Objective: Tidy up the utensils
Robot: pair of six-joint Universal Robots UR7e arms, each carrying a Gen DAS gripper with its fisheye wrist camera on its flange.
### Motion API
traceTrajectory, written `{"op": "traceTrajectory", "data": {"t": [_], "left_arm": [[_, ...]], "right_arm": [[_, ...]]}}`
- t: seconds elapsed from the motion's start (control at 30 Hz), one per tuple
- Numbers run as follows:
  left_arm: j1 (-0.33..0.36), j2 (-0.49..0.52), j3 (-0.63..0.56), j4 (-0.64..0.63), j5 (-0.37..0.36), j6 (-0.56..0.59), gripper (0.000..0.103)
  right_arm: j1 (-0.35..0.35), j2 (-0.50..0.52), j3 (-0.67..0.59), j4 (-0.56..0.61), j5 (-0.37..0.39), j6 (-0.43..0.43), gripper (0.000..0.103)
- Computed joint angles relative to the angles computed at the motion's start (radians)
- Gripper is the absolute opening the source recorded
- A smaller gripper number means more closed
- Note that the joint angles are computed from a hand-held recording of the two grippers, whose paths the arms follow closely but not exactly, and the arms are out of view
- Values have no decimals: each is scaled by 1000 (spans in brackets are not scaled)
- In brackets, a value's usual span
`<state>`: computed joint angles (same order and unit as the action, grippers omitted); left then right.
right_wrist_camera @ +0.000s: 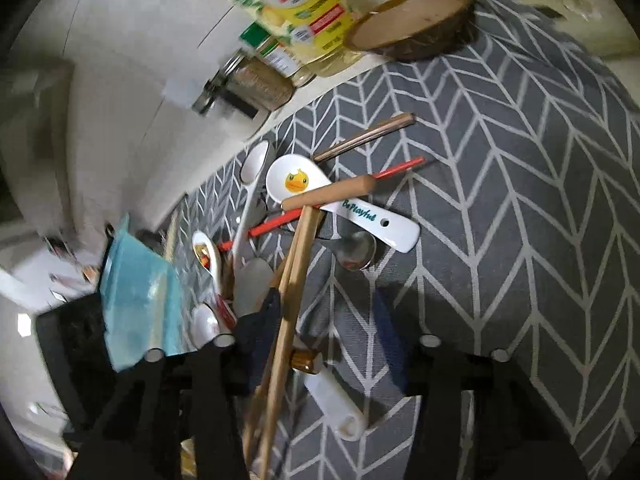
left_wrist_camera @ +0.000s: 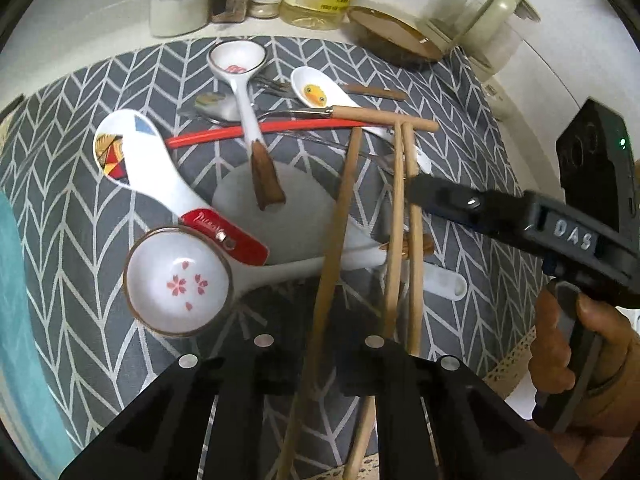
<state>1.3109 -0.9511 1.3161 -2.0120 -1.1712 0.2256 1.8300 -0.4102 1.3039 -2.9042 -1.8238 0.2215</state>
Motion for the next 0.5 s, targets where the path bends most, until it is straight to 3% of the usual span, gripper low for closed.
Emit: {"op": "traceTrajectory", "data": {"t": [0.07, 0.1, 0.17, 0.5], "left_arm": [[-4, 2, 2, -3, 0, 2, 14], [-3, 3, 1, -2, -5, 0, 12], [4, 5, -16, 28, -32, -24, 10], [-6, -95, 41, -67, -71, -28, 7]], "right_arm": [[4, 14, -16, 15, 4, -19, 21], [11, 20, -20, 8, -4, -37, 19], [17, 11, -2, -18, 13, -42, 7], [57, -68, 83, -206, 9, -59, 7]]}}
